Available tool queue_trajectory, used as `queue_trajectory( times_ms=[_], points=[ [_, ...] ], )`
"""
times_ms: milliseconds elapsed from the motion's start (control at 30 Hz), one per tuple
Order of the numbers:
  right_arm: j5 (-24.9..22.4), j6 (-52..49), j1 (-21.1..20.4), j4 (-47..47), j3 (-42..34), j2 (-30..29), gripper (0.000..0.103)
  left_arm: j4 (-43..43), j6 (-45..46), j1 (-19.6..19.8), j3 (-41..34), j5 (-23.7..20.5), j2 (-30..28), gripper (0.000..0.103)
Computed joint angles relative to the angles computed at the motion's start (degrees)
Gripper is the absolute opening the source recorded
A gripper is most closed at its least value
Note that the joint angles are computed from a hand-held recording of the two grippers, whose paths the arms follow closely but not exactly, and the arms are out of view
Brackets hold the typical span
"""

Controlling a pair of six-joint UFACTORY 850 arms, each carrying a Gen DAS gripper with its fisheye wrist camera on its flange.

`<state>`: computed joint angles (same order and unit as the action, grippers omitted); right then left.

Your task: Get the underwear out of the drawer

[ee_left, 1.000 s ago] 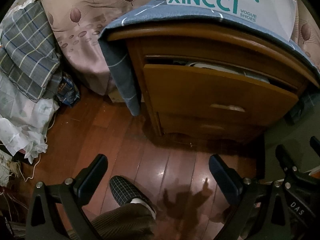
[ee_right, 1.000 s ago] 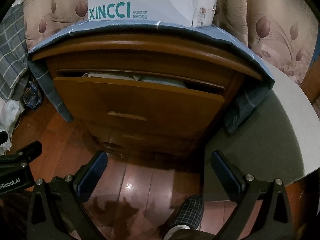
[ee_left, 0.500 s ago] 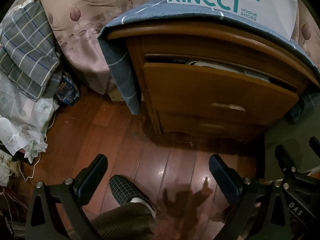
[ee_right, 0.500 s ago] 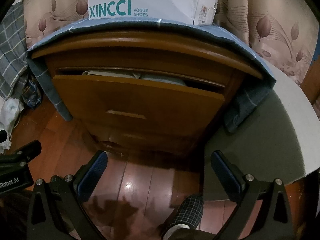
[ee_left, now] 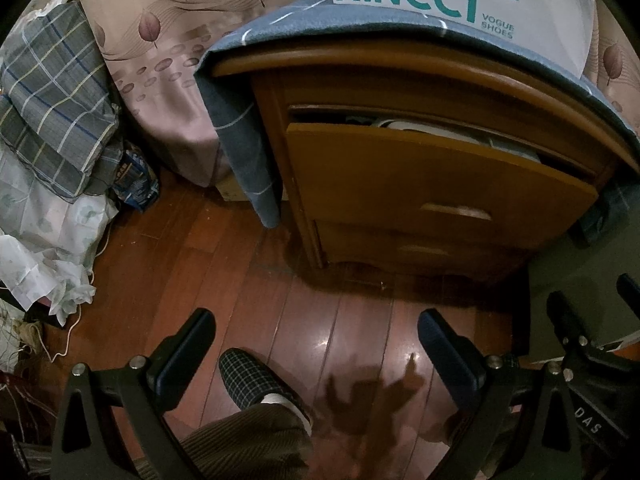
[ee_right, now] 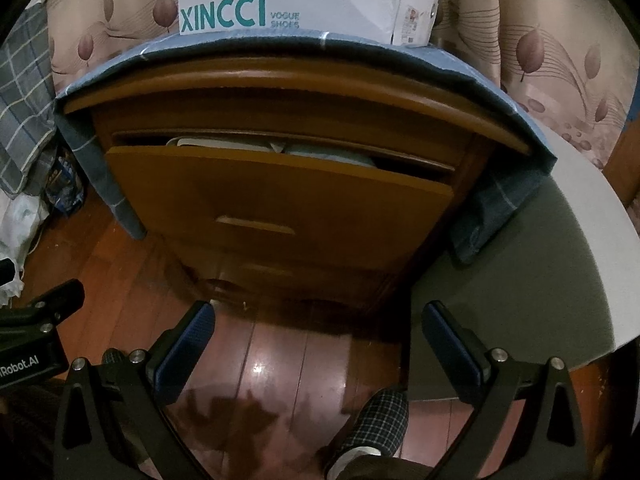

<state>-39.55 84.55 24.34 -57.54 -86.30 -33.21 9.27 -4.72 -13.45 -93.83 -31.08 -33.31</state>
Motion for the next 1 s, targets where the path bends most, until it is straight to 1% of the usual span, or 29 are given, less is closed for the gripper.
queue_trajectory(
  times_ms=[500, 700, 767, 833, 900, 1000],
  points=[
    [-0.30, 0.07, 0.29, 0.26, -0.55, -0.48, 0.102, -0.75, 0.85, 0.33, 0.36, -0.09, 0.22, 0.103],
    [-0.22, 1.03, 0.20, -0.42, -0.30, -0.20, 0.102, -1.40, 0.58, 0.45, -1.28, -1.06, -1.09, 0.103],
    [-0.05, 2.31, 0.14, -1.11, 0.25, 0.27, 0.102, -6.08, 3.94, 1.09, -2.72, -2.43, -1.94, 0.103],
    [0.24, 4.02, -0.06, -1.65, 0.94, 0.92, 0.102, -13.17, 7.93, 2.35, -4.37, -4.07, -2.76, 0.103],
    [0.63, 6.10, -0.43, -2.09, 1.73, 1.75, 0.102, -16.17, 8.02, 2.94, -5.69, -4.95, -3.46, 0.103],
    [2.08, 9.60, -1.23, -2.42, 3.23, 3.23, 0.102, -24.16, 9.58, 4.31, -7.64, -5.04, -4.50, 0.103]
  ],
)
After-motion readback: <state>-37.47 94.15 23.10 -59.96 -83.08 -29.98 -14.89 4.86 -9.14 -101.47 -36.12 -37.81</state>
